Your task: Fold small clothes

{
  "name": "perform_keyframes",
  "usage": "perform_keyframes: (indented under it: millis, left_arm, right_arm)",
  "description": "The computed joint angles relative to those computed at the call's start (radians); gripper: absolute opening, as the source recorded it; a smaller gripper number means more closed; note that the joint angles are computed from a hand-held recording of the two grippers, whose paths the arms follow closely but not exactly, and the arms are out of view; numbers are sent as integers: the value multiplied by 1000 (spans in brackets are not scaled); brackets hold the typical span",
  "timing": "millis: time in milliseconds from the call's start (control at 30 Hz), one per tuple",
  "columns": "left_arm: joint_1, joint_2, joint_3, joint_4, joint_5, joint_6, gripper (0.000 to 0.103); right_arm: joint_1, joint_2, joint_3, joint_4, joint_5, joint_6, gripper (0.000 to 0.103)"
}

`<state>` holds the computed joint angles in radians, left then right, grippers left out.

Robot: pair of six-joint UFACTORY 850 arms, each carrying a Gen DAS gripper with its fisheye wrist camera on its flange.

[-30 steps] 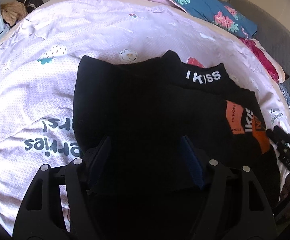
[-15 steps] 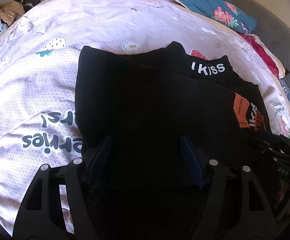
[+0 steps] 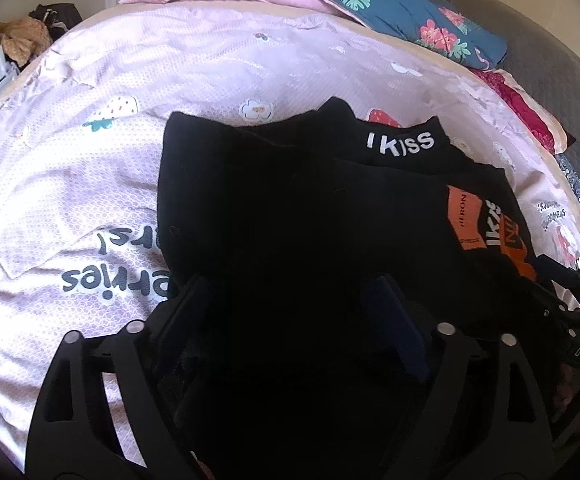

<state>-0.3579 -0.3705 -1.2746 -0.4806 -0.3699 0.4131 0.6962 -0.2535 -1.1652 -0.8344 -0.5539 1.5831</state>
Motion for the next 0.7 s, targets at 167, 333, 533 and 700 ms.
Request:
perform_keyframes:
  millis: [167, 333, 533, 700]
  left_arm:
    - [-1, 25, 10, 52, 9, -75, 94]
    - [-7, 47, 20, 98, 10, -118, 94]
    - [-13, 82, 46, 64, 19, -78, 94]
    - [-19, 111, 68, 75, 29, -82, 94]
  right_arm:
    - [16, 23, 13, -52, -37, 78, 97]
    - [24, 42, 20, -76, -57, 110, 98]
    - [41, 59, 21, -102, -80, 129, 98]
    - [58, 72, 21, -108, -95, 130, 98]
